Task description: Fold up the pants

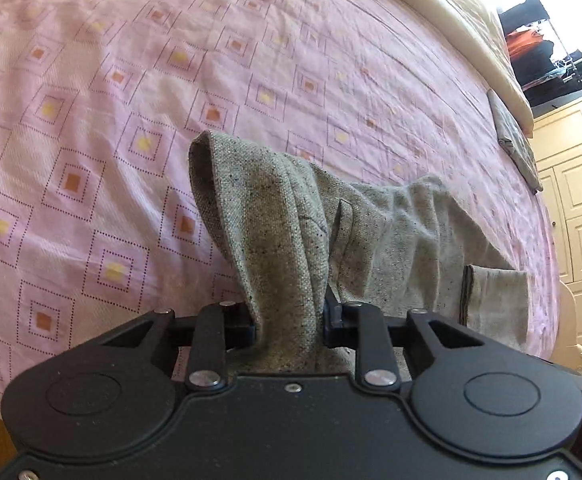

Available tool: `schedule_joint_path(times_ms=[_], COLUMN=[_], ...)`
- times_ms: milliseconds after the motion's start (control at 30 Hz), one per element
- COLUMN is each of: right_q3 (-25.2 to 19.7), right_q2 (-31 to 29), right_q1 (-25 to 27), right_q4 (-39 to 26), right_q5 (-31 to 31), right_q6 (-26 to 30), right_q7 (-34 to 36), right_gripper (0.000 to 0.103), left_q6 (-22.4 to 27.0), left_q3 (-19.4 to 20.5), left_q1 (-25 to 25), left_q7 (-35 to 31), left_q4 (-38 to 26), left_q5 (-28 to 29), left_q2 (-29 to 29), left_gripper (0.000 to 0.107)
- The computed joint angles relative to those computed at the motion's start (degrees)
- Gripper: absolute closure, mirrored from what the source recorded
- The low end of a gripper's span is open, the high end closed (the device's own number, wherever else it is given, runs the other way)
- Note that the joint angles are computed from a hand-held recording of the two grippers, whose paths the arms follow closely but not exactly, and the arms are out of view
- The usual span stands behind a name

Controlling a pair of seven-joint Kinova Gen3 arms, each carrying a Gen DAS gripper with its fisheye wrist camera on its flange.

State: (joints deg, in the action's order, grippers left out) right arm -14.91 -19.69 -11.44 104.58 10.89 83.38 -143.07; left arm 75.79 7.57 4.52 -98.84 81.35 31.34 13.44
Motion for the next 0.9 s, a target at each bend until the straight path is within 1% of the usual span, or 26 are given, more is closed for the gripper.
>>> schedule_joint_path(times_ms=[100, 167, 233, 333, 433, 500, 567, 633, 667, 700, 767, 867, 900], right_q3=[2.9, 4.72, 4.71, 5.91, 10.06, 14.13, 17.73, 20.93, 23.27, 25.14, 28.8, 34.18, 35.81], right_q2=[-0.62, 0.55, -0.06, -0.92, -3.99, -6.47, -9.14, -11.4, -12.58, -13.3, -14.39, -15.07, -14.99], right_q1=[-0.31, -0.75, -1.23, -1.85, -1.01, -0.08, 0.81, 1.66, 1.9, 2.22, 3.07, 5.09, 5.73], right_q4=[2.54, 3.97, 5.64, 6.12, 7.39, 7.95, 8.12, 8.07, 8.04, 7.93, 7.48, 7.1, 6.79], right_q5=[-2.66, -4.95, -5.04, -5.78, -8.89, -11.66, -13.0, -13.64, -14.06, -14.25, -13.87, -13.04, -12.97], right_q6=[-2.62, -3.01, -4.75, -5.42, -7.27, -8.14, -8.44, -8.38, -8.02, -7.66, -6.66, -5.05, -4.61], right_q7=[3.21, 7.05, 10.35, 16.91, 23.56, 27.76, 31.95, 35.88, 38.21, 40.25, 44.23, 48.95, 50.26], right_gripper=[0.083, 0.082, 0.082, 0.082, 0.082, 0.082, 0.082, 0.082, 0.082, 0.082, 0.082, 0.082, 0.082], left_q6=[-0.87, -1.72, -2.42, -3.64, -3.39, -2.99, -2.87, -3.02, -3.63, -4.1, -4.38, -5.77, -5.94], left_q3=[0.18, 0.23, 0.42, 1.43, 3.02, 4.6, 5.91, 7.05, 7.67, 8.07, 7.58, 7.45, 6.91], left_q1=[1.79, 2.73, 3.99, 7.24, 11.63, 15.58, 20.03, 25.34, 27.99, 30.64, 35.95, 40.43, 42.25], left_q7=[3.39, 5.92, 8.47, 13.0, 18.43, 22.16, 25.03, 28.48, 30.66, 32.99, 37.65, 42.45, 44.16], left_q4=[-0.96, -1.31, -2.05, -3.95, -7.85, -11.58, -14.78, -18.23, -19.37, -20.47, -22.98, -25.07, -25.59], left_q5=[-1.56, -2.11, -3.42, -6.83, -11.61, -15.41, -18.86, -22.38, -24.27, -26.04, -27.98, -27.86, -28.9], left_q2=[-1.27, -2.4, -3.7, -5.25, -5.93, -5.42, -4.49, -2.13, -0.83, 0.68, 4.2, 7.56, 8.04], left_gripper=[0.076, 0.077, 0.079, 0.081, 0.082, 0.082, 0.082, 0.082, 0.082, 0.08, 0.074, 0.074, 0.074])
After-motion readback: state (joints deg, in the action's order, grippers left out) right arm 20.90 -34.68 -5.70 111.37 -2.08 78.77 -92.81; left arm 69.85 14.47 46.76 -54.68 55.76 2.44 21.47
